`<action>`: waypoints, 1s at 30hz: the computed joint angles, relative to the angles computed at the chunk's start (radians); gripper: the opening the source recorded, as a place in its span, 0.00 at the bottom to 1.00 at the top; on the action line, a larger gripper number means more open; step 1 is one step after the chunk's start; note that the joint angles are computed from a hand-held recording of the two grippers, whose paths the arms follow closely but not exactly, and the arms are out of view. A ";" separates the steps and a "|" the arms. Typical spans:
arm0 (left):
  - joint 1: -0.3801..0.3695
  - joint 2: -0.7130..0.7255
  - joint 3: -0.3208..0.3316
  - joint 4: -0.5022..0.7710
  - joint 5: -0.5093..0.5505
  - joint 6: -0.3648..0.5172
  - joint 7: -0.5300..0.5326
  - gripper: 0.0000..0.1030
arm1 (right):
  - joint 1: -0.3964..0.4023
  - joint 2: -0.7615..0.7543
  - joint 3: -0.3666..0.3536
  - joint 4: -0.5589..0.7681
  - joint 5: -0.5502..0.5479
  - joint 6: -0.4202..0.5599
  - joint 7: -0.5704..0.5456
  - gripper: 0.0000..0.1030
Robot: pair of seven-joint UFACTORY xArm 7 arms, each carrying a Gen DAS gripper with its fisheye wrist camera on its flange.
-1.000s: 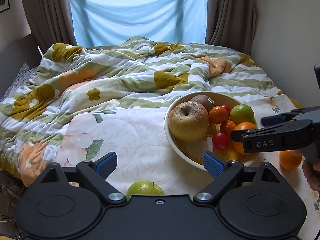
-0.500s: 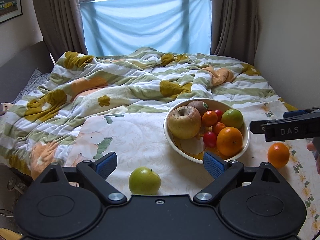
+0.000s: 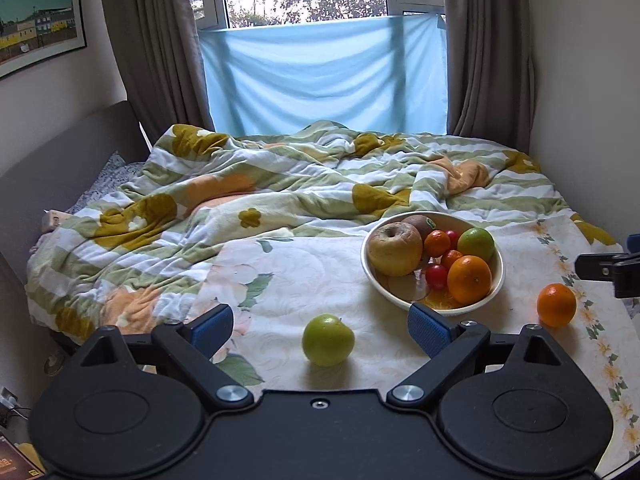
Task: Organize fruits
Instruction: 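Move the left gripper toward a green apple while the right gripper approaches another large orange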
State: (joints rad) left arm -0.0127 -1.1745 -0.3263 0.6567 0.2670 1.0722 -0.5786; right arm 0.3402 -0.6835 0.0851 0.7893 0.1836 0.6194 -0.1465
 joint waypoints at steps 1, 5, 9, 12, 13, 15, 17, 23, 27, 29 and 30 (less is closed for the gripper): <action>-0.002 -0.007 0.003 -0.003 0.002 0.004 0.003 0.94 | -0.002 -0.014 -0.002 -0.006 0.000 0.009 0.003 1.00; -0.017 -0.021 0.037 -0.027 -0.001 0.008 0.037 0.94 | -0.012 -0.055 0.000 -0.036 -0.001 0.024 0.022 1.00; -0.034 -0.026 0.096 -0.064 -0.011 -0.005 0.102 0.95 | -0.034 -0.085 0.023 -0.066 -0.013 0.050 0.078 1.00; -0.037 -0.014 0.143 -0.088 -0.026 -0.020 0.161 0.95 | -0.057 -0.096 0.053 -0.088 -0.034 0.060 0.141 1.00; -0.039 -0.014 0.160 -0.101 -0.031 -0.027 0.184 0.95 | -0.069 -0.093 0.067 -0.092 -0.045 0.064 0.168 1.00; -0.036 0.001 0.184 -0.120 -0.042 -0.051 0.221 0.95 | -0.083 -0.085 0.085 -0.100 -0.065 0.067 0.217 1.00; -0.031 0.022 0.209 -0.139 -0.053 -0.082 0.258 0.95 | -0.098 -0.074 0.105 -0.110 -0.085 0.066 0.273 1.00; -0.023 0.107 0.271 -0.187 -0.092 -0.185 0.383 0.95 | -0.131 -0.037 0.151 -0.141 -0.159 0.034 0.429 1.00; -0.010 0.177 0.286 -0.200 -0.116 -0.248 0.445 0.94 | -0.135 0.013 0.153 -0.143 -0.202 0.012 0.489 1.00; -0.004 0.202 0.283 -0.208 -0.119 -0.278 0.472 0.94 | -0.139 0.041 0.154 -0.139 -0.228 -0.003 0.507 1.00; 0.000 0.213 0.279 -0.210 -0.120 -0.287 0.482 0.94 | -0.141 0.057 0.155 -0.136 -0.242 -0.015 0.513 1.00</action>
